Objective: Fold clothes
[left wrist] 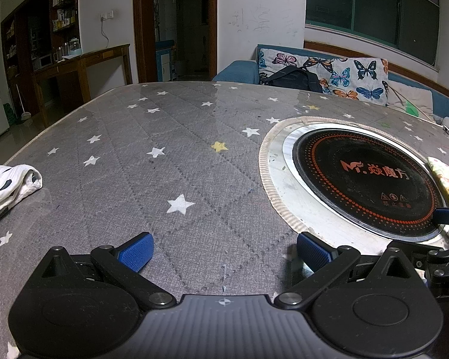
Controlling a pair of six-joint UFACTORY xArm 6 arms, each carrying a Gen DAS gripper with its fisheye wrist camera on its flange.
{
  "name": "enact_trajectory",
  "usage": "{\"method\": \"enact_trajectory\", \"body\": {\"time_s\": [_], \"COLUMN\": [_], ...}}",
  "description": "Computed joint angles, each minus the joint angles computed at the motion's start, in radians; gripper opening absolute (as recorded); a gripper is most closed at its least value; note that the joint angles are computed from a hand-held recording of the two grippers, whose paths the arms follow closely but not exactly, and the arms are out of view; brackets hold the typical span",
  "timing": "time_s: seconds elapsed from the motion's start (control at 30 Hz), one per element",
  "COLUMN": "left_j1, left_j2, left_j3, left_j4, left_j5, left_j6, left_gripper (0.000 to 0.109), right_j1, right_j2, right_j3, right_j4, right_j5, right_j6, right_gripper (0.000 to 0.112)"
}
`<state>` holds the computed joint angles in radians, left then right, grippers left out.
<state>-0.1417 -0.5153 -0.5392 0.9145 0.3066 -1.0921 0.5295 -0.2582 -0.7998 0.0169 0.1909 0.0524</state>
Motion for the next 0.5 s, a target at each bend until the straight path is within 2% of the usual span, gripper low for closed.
{"method": "enact_trajectory", "body": {"time_s": [0.5], "left_j1": [0.000], "left_j2": [0.000], "left_j3": [0.000], "left_j4": [0.000], "left_j5": [0.000], "left_j6": [0.000], "left_gripper": [0.103], "right_j1": [-0.001], "right_j2": [-0.001], "right_j3": [0.000], "right_j4": [-0.017], "right_j5": [0.003], "right_j6": [0.012], "right_gripper": [0.103]}}
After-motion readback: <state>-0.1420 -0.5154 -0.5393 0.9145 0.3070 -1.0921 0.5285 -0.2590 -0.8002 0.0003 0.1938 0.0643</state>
